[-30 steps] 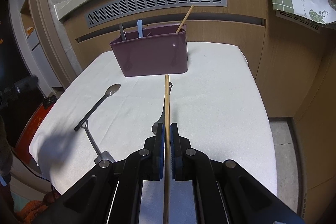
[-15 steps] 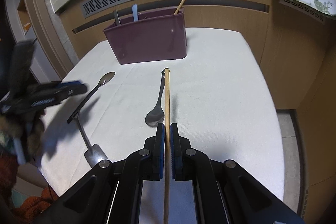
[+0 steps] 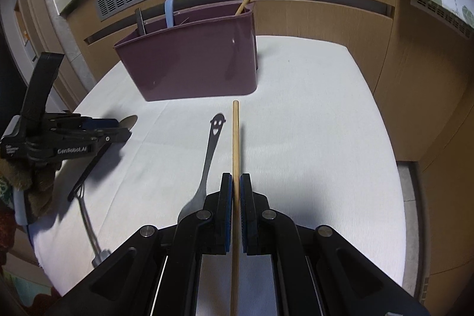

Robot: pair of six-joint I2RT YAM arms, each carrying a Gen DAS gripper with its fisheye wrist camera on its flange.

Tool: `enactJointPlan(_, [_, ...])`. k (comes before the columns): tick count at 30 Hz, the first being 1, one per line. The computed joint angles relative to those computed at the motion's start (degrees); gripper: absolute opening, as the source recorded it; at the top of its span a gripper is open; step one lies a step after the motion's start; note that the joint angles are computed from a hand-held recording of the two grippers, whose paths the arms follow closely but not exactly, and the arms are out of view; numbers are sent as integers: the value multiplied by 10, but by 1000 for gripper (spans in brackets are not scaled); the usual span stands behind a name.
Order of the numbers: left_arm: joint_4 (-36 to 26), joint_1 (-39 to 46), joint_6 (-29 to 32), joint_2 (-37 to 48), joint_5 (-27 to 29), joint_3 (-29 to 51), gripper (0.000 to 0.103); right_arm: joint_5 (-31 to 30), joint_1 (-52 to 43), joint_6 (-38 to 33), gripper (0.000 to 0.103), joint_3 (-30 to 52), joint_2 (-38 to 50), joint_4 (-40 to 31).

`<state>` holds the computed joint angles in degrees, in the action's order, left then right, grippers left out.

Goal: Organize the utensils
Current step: 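Grasp the brown-handled spoon with the left tool, then lift the chopstick and spoon over the maroon caddy and release both inside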

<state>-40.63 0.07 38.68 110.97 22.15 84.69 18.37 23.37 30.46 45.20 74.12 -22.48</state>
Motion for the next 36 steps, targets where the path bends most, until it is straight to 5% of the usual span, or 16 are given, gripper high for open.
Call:
enactJointPlan(4, [26, 11, -23, -33, 24, -35, 33, 9, 11, -3, 4, 3, -11, 5])
enactJointPlan(16, [-20, 96, -37, -146, 190, -68, 33, 28, 16, 7, 4, 1, -67, -15])
enactJointPlan(25, [1, 118, -59, -212, 238, -83, 32, 55, 31, 9, 4, 22, -80, -21])
enactJointPlan(31, [56, 109, -171, -227, 285, 24, 32, 124, 38, -92, 4, 148, -103, -16])
enactJointPlan(36, [109, 91, -298, -168, 322, 178, 32, 135, 8, -230, 4, 260, -67, 117])
